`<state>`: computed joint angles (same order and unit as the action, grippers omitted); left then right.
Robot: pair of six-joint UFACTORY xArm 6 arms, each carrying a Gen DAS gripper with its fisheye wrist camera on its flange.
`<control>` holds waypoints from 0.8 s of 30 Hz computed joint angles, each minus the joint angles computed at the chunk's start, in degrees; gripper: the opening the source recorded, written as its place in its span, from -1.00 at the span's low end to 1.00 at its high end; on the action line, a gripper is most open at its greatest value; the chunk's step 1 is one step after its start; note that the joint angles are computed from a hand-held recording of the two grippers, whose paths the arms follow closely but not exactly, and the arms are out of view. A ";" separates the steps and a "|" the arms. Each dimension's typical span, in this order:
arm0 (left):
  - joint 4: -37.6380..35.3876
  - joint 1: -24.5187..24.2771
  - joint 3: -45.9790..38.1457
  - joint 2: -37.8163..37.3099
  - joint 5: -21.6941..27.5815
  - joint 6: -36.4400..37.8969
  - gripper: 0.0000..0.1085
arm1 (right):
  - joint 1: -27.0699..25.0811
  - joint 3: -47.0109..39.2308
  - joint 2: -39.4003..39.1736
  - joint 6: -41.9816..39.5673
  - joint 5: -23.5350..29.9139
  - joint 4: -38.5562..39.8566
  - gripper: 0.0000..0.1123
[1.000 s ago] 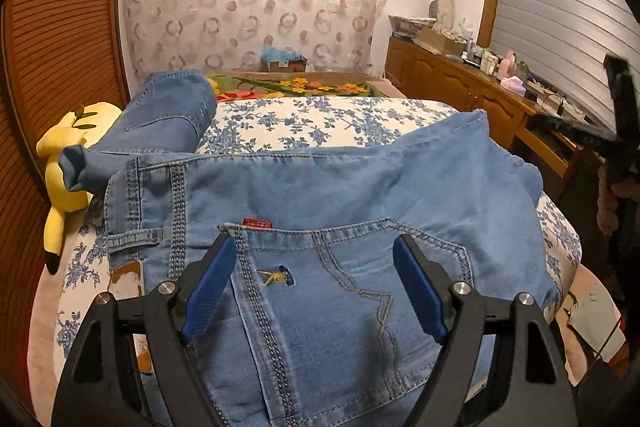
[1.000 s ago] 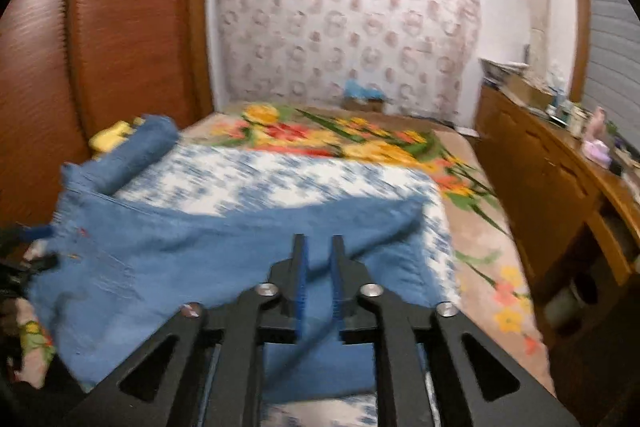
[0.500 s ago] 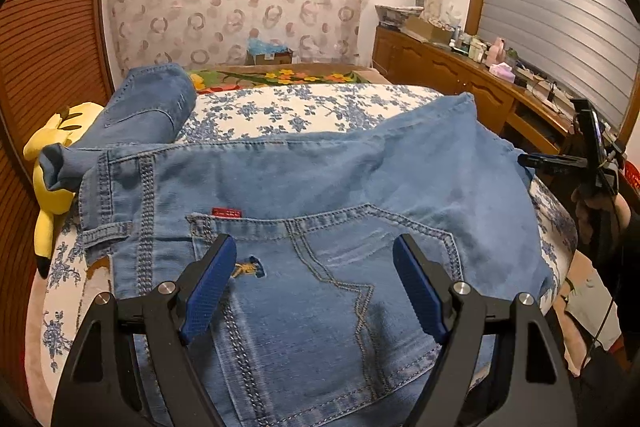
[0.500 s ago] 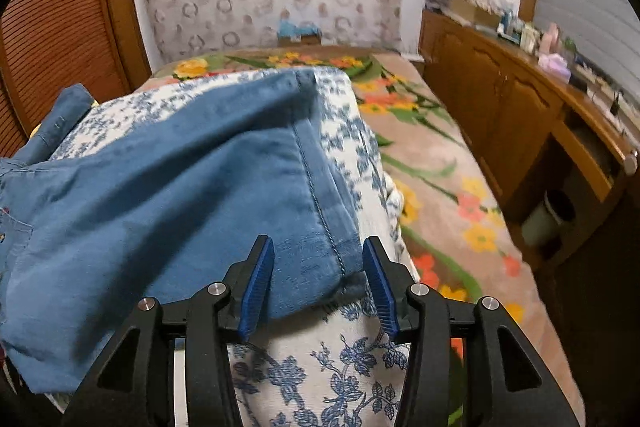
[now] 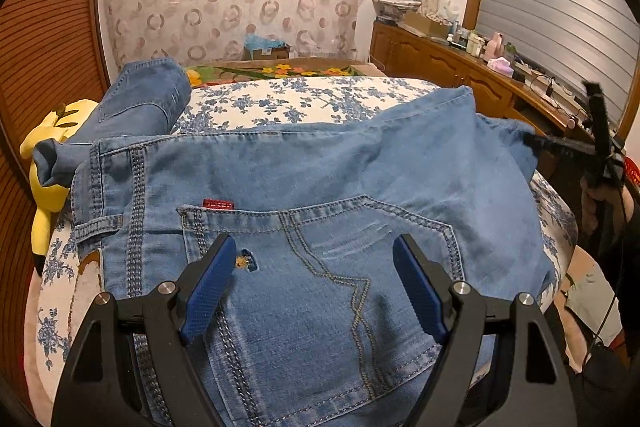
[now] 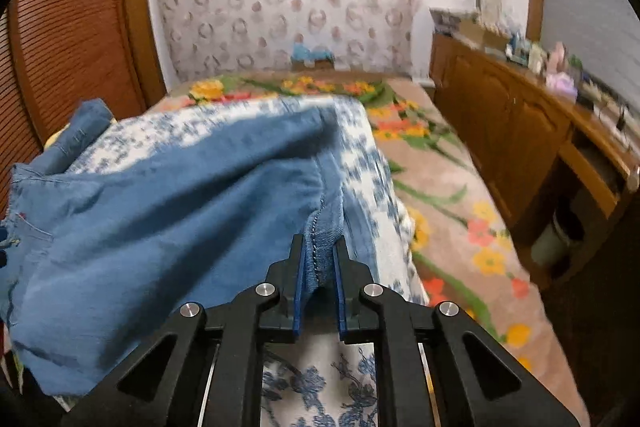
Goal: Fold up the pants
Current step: 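Grasp the jeans leg hem with the right tool and lift it, then lay the held leg over the jeans and open the right tool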
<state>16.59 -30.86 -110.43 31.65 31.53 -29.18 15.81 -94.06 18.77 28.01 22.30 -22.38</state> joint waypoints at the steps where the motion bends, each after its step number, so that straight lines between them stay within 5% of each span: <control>1: -0.05 0.02 0.06 -0.03 -0.04 0.06 0.50 | 0.11 0.86 -0.77 1.37 -1.25 -1.77 -0.80; 7: 0.03 0.02 0.52 -0.58 -0.52 -0.06 0.50 | 1.26 0.41 -2.33 -1.48 -5.22 -1.84 -0.80; 13: 1.33 0.40 2.66 -2.82 -1.98 -1.34 0.50 | 5.52 -4.12 -1.41 -18.00 -6.58 11.74 -0.81; 24: 7.84 3.23 13.85 -12.59 -6.00 -7.64 0.50 | 15.76 -26.47 9.45 -48.27 5.47 39.45 -0.80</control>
